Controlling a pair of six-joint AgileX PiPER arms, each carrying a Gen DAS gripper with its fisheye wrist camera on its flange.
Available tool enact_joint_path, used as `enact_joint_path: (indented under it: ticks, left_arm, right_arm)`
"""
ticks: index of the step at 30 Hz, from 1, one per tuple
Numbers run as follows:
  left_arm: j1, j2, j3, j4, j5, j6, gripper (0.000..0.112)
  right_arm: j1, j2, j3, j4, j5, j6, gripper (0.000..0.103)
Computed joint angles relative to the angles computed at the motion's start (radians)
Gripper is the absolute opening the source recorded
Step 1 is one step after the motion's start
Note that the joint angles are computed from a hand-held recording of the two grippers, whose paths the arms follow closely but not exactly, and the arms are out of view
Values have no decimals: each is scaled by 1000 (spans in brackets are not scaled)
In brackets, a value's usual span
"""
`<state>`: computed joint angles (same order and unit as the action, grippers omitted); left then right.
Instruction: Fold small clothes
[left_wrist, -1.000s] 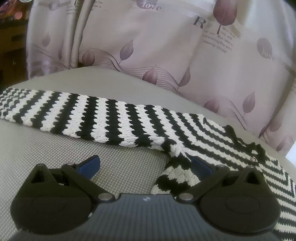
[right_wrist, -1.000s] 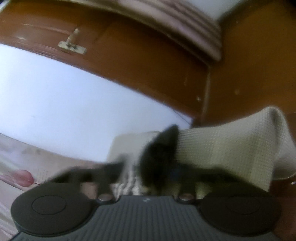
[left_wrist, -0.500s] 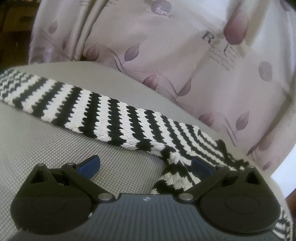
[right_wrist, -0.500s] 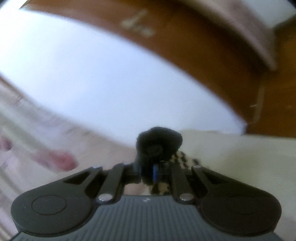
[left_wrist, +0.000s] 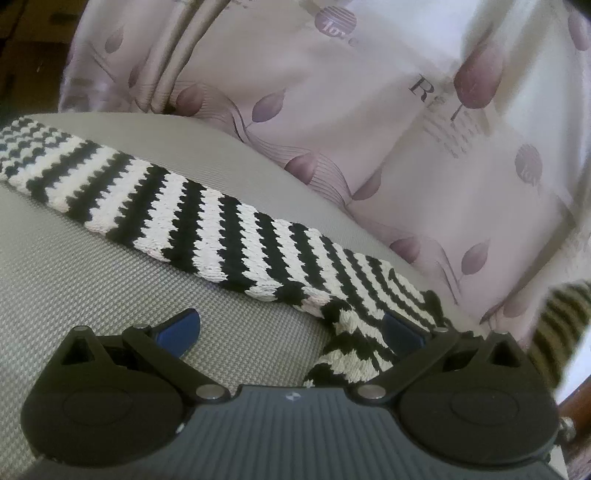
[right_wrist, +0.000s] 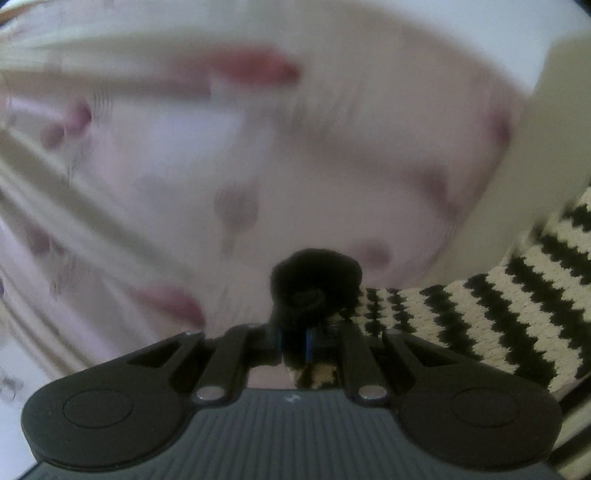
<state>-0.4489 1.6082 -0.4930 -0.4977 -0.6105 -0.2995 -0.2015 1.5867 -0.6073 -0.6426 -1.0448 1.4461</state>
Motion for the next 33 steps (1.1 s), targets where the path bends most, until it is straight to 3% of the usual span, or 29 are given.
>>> enact_joint_path:
  ticks: [4, 11, 13, 16, 18, 20, 22, 24, 28, 31, 33]
  left_arm:
    - [18, 3, 16, 58, -21, -67, 103]
    - [29, 2, 35, 96, -53, -120, 103]
    - [30, 3, 37, 99, -57, -125, 103]
    - [31, 5, 38, 101, -61, -129, 103]
    - [23, 4, 37, 81, -61, -116, 103]
    - [21, 4, 34, 71, -57, -108, 103]
    - [19, 3, 33, 62, -55, -102, 103]
    - [19, 3, 32, 58, -52, -98, 103]
    - [27, 4, 28, 76, -43, -112, 103]
    - [72, -11, 36, 182, -18, -188, 103]
    - [117, -49, 37, 258, 53, -216, 103]
  right_arm:
    - [206, 90, -57, 106, 94, -116, 10]
    - [344, 182, -105, 157, 210, -216, 10]
    - [365, 213, -106, 159, 197, -242, 11]
    - [403, 237, -160, 201, 276, -341, 15]
    - [407, 244, -188, 173, 325, -374, 32]
    - [380, 255, -202, 55, 328, -288, 81]
    - [328, 252, -146, -33, 199, -233, 83]
    - [294, 198, -41, -7, 115, -301, 83]
    - [192, 20, 173, -45, 90, -413, 83]
    - [182, -183, 308, 41, 291, -566, 83]
    - [175, -299, 374, 106, 436, -676, 83]
